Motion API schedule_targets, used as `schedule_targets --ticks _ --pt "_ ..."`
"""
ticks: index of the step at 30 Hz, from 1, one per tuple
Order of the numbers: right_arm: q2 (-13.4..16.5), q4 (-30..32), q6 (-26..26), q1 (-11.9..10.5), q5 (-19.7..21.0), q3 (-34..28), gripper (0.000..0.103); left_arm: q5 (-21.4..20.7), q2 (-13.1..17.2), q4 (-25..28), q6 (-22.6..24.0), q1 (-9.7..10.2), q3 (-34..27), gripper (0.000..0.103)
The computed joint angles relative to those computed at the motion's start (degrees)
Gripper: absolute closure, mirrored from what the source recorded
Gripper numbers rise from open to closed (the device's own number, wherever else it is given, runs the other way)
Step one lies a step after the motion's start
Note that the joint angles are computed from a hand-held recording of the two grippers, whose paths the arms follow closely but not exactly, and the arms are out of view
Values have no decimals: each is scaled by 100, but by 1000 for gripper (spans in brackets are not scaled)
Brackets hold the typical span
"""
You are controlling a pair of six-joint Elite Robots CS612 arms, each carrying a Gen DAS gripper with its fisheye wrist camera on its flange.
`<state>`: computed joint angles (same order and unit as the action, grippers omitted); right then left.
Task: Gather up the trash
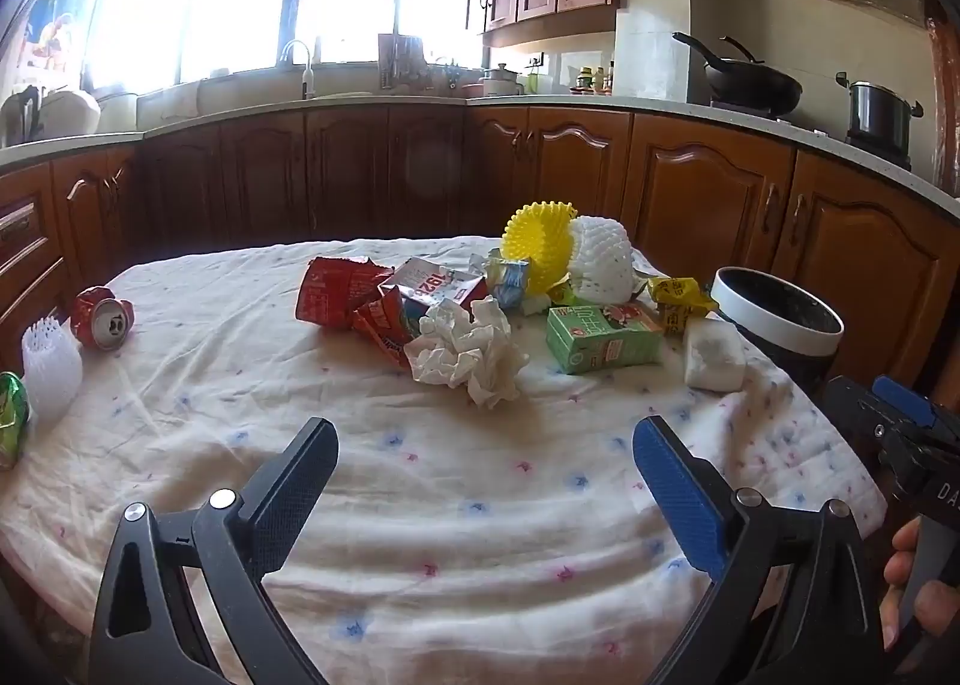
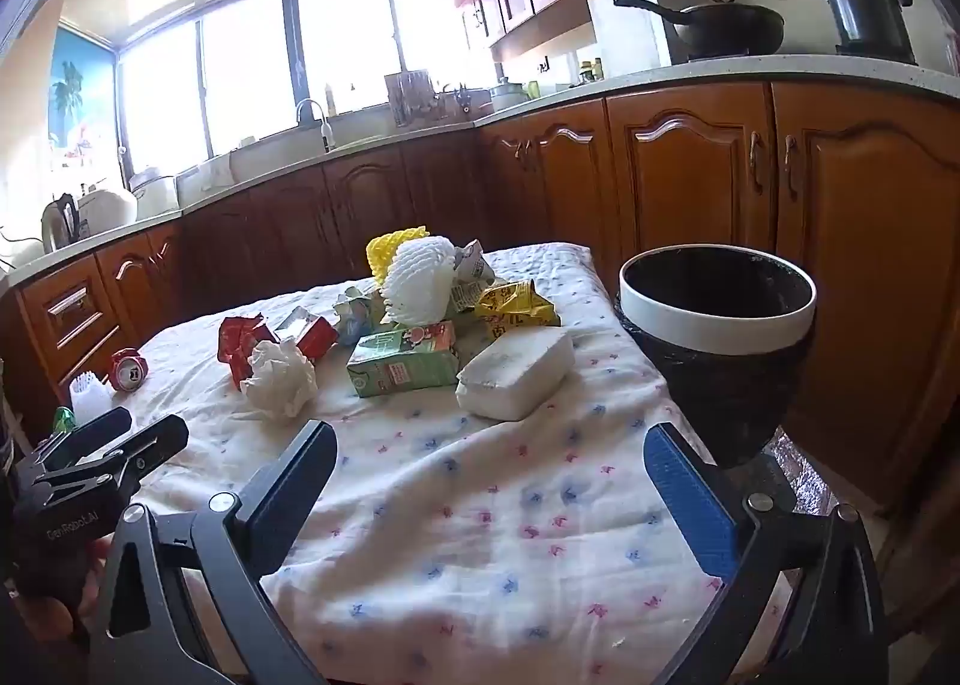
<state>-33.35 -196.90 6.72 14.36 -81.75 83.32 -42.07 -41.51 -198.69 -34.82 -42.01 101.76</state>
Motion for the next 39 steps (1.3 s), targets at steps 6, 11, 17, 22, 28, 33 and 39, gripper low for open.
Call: schedule_targets --ticks 6,11,17,22,28,33,39 --pt "3 -457 -153 15 -96 68 0 -65 13 45 -256 -14 7 3" --pt "-21 -604 -344 74 -302 130 0 -230 -40 -60 -255 55 93 4" --pt "-31 -770 -294 92 -481 167 0 -242 -58 -84 -261 47 122 4" --pt "-32 -710 -251 78 -439 164 0 -252 -77 -56 -261 53 133 4" --pt "-18 -753 -325 104 -431 165 0 -249 -75 -72 -250 48 132 4" --pt "-16 -783 -341 106 -383 176 0 -236 -75 -77 -225 44 126 4" --pt "-20 -812 -349 101 -333 181 0 -213 -81 -76 -233 37 135 4"
